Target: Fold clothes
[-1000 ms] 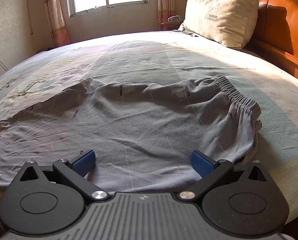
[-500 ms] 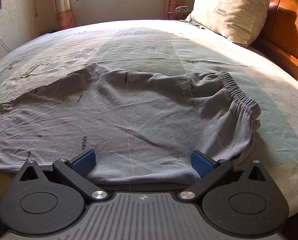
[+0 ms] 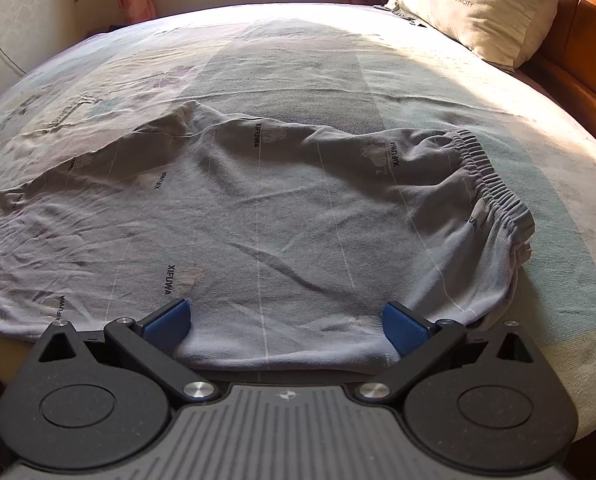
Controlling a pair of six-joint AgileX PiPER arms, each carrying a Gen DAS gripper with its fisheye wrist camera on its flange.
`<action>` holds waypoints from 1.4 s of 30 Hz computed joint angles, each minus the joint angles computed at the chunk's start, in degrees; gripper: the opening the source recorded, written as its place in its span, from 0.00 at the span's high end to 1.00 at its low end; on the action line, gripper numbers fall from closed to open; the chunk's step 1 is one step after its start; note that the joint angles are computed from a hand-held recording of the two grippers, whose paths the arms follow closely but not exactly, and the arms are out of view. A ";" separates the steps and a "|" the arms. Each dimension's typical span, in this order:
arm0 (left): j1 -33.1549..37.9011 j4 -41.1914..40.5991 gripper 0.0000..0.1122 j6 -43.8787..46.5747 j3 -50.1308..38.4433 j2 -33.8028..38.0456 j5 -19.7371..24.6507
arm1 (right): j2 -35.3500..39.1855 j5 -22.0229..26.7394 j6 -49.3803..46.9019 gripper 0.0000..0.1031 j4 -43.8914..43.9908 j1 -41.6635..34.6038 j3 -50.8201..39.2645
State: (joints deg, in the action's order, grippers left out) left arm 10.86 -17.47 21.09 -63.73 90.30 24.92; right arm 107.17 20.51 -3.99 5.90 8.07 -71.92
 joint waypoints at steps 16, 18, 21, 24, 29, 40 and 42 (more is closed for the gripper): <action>21.22 -19.95 0.09 9.42 -17.68 22.02 8.68 | 0.64 0.22 2.70 0.00 -1.68 0.25 -0.85; 21.79 -18.53 0.09 6.85 -20.06 22.33 11.56 | 0.68 0.19 2.97 0.00 -1.94 0.31 -0.89; 22.16 -18.03 0.09 8.49 -16.99 17.90 11.49 | 0.44 -0.60 2.86 0.00 -1.82 0.30 -0.22; 24.50 -25.26 0.09 18.15 -13.72 14.73 17.00 | 0.47 -0.77 4.24 0.00 -2.90 0.48 -0.19; 26.60 -23.53 0.09 18.68 -8.38 14.53 18.15 | 0.79 -0.04 5.97 0.00 -4.26 0.69 -0.93; 22.02 -26.42 0.10 25.74 -5.38 7.97 17.95 | 1.38 0.99 8.97 0.00 -6.55 1.12 -2.14; 20.60 -26.18 0.10 25.20 -4.24 8.78 18.10 | 1.32 0.92 8.90 0.00 -6.46 1.09 -2.02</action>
State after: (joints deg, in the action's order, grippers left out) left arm 31.46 -43.66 46.29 -67.98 99.09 43.02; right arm 108.49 21.42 4.91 -0.57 9.17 -73.93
